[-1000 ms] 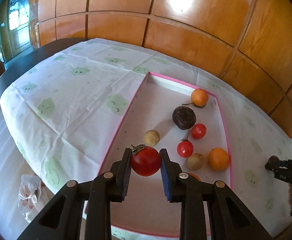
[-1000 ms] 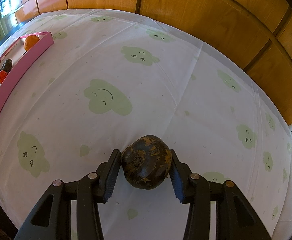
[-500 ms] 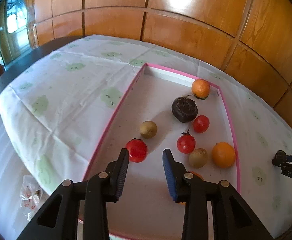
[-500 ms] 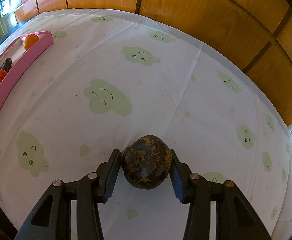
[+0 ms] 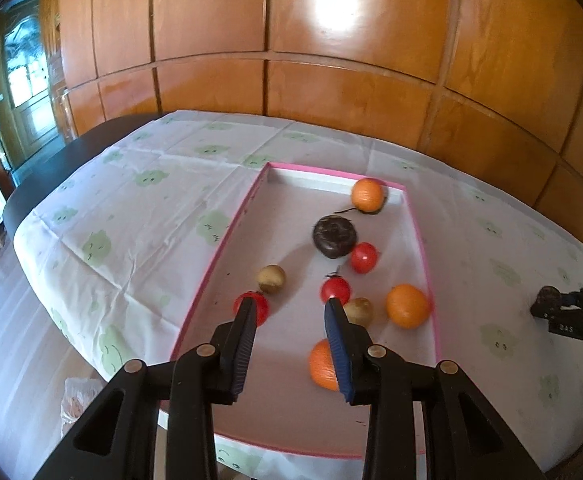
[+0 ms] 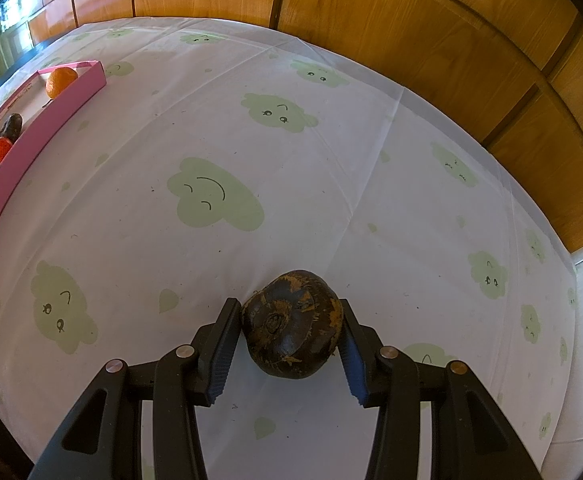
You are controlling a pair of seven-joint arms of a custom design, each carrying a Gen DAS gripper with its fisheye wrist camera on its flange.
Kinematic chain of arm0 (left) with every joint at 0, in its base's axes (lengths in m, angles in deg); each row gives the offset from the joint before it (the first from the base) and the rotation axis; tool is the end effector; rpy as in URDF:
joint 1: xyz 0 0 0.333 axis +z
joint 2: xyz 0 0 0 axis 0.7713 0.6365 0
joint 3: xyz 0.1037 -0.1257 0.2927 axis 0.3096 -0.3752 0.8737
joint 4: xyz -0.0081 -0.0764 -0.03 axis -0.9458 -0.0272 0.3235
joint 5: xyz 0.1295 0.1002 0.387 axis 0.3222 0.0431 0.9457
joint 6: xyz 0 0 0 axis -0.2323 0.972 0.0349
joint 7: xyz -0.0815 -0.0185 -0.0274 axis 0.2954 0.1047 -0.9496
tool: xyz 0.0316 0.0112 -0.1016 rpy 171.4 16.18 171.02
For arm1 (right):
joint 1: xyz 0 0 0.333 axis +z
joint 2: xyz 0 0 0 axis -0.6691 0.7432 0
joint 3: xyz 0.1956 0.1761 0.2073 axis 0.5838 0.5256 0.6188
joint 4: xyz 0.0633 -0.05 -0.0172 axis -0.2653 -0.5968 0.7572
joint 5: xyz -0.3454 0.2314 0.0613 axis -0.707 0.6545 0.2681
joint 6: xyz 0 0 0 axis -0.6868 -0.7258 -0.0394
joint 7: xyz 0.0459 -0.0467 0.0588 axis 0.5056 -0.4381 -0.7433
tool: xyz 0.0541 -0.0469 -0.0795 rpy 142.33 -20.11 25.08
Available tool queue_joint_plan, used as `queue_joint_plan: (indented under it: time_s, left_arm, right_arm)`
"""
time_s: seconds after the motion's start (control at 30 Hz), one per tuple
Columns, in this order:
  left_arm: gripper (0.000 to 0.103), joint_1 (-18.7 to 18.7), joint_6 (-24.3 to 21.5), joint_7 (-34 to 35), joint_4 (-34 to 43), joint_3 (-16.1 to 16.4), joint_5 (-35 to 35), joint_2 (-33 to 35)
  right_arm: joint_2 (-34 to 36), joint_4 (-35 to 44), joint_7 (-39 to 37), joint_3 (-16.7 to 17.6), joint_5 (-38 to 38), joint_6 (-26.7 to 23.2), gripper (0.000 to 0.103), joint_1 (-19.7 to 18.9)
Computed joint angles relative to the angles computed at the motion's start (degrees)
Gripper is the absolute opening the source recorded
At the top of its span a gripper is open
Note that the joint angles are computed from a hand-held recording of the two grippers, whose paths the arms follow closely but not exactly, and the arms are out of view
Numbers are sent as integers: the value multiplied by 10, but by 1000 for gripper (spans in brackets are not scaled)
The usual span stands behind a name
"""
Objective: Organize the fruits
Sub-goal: 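Lower the tomato into the tray and open the left tool, then carry the brown fruit into the tray and open the right tool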
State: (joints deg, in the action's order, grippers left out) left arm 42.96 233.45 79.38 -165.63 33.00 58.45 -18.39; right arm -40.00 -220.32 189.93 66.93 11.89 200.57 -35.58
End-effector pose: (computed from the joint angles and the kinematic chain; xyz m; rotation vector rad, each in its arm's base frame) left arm 0.5318 -0.1135 0.3049 -1.7359 1.8762 -0.8174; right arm 0.5457 0.0310 0.2615 -2.0981 2.0351 -0.6153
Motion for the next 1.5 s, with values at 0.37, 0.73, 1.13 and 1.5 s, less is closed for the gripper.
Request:
queue_joint_plan:
  time_s: [0.37, 0.73, 1.13, 1.5]
  left_arm:
    - [36, 23, 7, -28, -14, -21, 40, -9]
    - [36, 42, 6, -60, -16, -26, 76, -5]
    - [36, 54, 10, -74, -20, -23, 86, -2]
    - [36, 82, 11, -104, -24, -25, 107, 4]
  right_arm:
    - [1, 13, 4, 6, 8, -32, 47, 6]
    - [-23, 1, -53, 50, 106, 27, 47, -4]
    - [16, 66, -382, 279, 442, 91, 47, -96]
    - [117, 197, -424, 262, 483, 36, 47, -16]
